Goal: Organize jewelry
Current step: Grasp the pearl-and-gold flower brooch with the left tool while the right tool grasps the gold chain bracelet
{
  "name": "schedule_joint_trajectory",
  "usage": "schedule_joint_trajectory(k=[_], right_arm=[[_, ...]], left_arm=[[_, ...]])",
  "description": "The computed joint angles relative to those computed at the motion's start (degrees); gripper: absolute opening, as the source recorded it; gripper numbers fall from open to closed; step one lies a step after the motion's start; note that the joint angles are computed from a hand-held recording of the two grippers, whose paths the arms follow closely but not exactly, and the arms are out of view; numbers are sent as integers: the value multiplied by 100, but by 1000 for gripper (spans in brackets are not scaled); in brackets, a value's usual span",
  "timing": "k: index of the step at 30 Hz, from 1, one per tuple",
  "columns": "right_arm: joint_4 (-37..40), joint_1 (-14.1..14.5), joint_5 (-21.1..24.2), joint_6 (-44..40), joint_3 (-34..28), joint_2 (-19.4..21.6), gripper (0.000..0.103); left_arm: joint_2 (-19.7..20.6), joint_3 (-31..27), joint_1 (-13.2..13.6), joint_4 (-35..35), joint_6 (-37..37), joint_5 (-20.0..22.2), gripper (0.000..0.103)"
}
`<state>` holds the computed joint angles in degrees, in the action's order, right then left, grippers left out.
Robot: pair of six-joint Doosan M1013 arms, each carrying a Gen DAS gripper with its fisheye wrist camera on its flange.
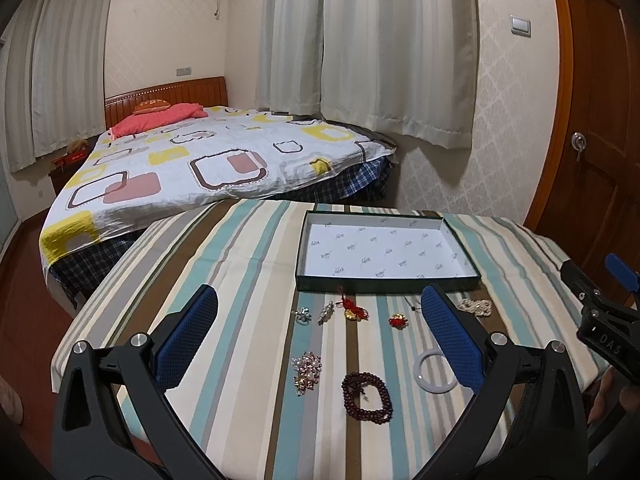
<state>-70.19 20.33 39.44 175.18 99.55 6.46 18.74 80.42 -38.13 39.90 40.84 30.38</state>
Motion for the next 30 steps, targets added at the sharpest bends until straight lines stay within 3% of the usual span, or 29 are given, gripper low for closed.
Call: schedule_joint_trajectory(k=[7, 22, 30], right_arm=[[-370, -120, -130, 439, 204, 221, 97], [-497, -265, -448, 785, 513, 641, 97], [-543, -301, -572, 860, 553, 685, 97]], left_arm=[[258, 64, 63, 248, -179, -75, 99], [865, -46, 353, -860, 592, 10, 99], [1023, -146, 381, -1087, 894, 42, 95]])
